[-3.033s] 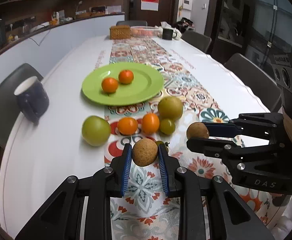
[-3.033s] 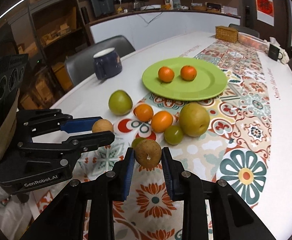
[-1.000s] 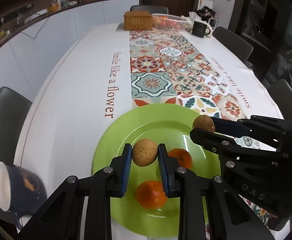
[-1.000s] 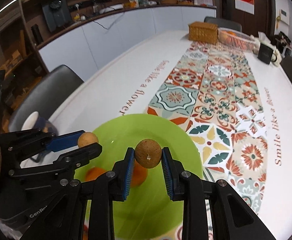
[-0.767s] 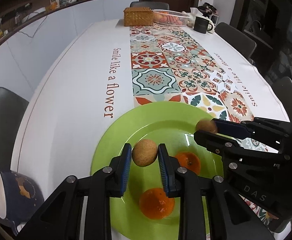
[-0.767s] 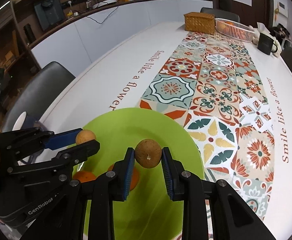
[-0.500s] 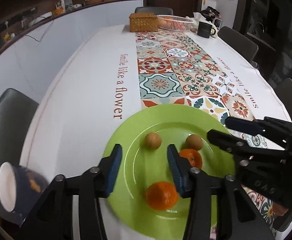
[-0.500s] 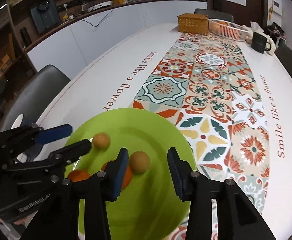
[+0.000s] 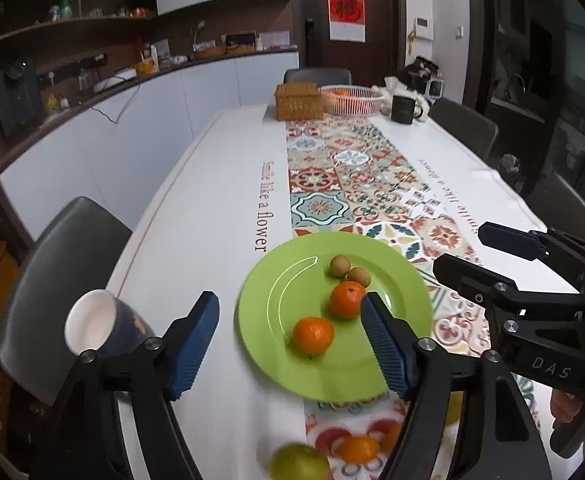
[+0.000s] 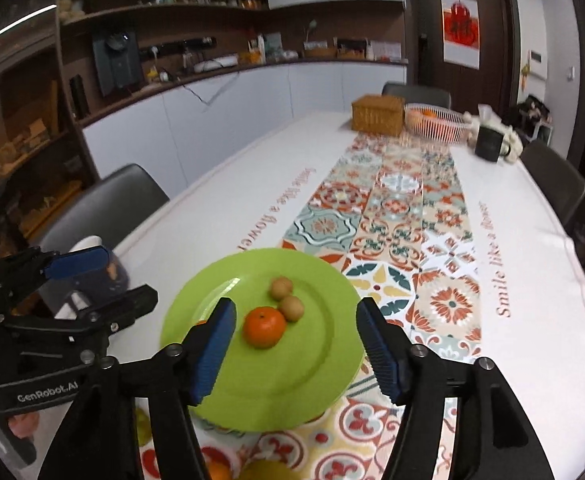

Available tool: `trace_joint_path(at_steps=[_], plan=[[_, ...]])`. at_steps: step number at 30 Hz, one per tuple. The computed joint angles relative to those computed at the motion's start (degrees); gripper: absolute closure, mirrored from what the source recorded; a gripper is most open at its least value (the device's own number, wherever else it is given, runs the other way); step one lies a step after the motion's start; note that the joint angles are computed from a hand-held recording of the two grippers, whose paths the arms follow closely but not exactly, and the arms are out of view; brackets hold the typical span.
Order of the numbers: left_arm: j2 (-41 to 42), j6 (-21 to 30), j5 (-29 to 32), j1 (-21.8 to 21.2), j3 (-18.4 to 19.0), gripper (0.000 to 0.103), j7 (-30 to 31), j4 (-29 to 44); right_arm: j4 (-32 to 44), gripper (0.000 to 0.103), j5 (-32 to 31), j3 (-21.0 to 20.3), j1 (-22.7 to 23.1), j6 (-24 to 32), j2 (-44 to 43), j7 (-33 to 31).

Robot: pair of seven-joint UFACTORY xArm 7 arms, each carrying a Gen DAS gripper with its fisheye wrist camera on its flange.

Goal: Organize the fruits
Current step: 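Withdraw both tools and move toward the small green fruits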

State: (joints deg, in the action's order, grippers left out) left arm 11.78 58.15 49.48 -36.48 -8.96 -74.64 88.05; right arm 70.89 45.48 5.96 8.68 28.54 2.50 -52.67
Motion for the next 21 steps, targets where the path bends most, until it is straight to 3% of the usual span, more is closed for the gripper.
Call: trace_joint_path(at_steps=[8, 21], plan=[[-5.1, 4.6, 4.1, -2.4, -3.4, 0.022, -5.8, -3.8, -9.4, 0.035, 6.8, -3.1, 2.5, -0.9, -10.8, -6.3], [-5.9, 13.0, 8.1, -7.4, -8.4, 0.018, -13.3, -4.0, -21.1, 0.035, 9.6, -11.2, 7.8, 1.8, -24.3, -13.9]])
